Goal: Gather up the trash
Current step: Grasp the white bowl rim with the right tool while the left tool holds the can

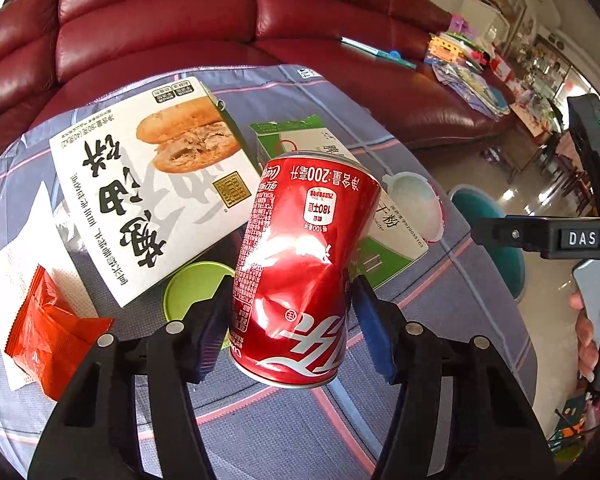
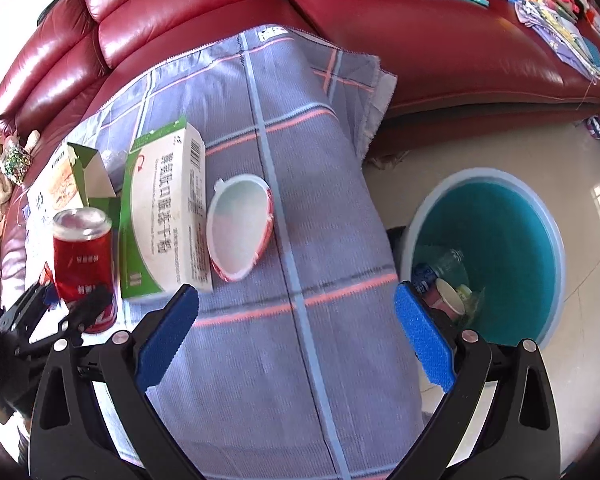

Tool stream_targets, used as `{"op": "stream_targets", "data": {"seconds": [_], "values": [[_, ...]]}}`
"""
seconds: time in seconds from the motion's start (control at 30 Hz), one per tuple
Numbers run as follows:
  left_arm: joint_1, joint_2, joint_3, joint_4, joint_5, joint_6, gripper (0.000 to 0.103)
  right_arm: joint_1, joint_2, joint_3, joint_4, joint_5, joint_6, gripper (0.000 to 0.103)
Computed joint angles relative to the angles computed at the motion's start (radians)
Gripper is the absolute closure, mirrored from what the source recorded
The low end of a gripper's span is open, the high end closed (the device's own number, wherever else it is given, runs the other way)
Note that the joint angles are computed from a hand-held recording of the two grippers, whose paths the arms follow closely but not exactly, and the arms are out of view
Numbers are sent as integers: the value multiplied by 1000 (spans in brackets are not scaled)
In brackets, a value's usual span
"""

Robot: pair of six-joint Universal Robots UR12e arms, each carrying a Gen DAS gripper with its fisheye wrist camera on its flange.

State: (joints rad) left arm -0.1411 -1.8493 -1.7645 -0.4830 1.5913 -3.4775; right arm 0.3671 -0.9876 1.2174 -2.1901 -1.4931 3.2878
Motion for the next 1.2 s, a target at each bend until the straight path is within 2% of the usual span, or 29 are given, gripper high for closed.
{"op": "stream_targets", "data": {"seconds": [0.17,0.23,0.3,0.37,0.47,0.53,0.57,0.6,0.63,0.67,0.7,0.8,1.2], "values": [[11,13,-17,-8,-9,-21,42,8,50,-56,-4,10,4,9],[15,18,-25,-8,-17,-23,42,12,71,-83,10,8,-8,18],[20,19,-26,-10,-30,-21,42,12,91,-113,40,23,-17,36],[21,20,-25,-14,-33,-18,42,14,108,-137,69,22,-22,39],[19,15,-21,-16,-22,-14,42,20,119,-152,70,7,-46,40],[21,10,-17,-17,-29,-18,42,26,122,-154,62,-15,-62,46],[21,7,-16,-17,-30,-21,42,31,122,-153,52,-39,-71,61],[21,5,-16,-14,-33,-25,42,33,121,-150,46,-47,-77,90],[22,3,-16,-10,-36,-29,42,31,120,-150,54,-30,-78,94],[21,3,-17,-3,-36,-32,42,30,116,-144,45,-24,-79,96],[18,3,-19,7,-27,-34,50,30,111,-135,33,-32,-89,96],[3,7,-14,8,19,-33,50,28,92,-109,11,-24,-98,96],[-29,48,-7,-13,72,-48,50,9,-4,20,-80,-22,-107,97]]}}
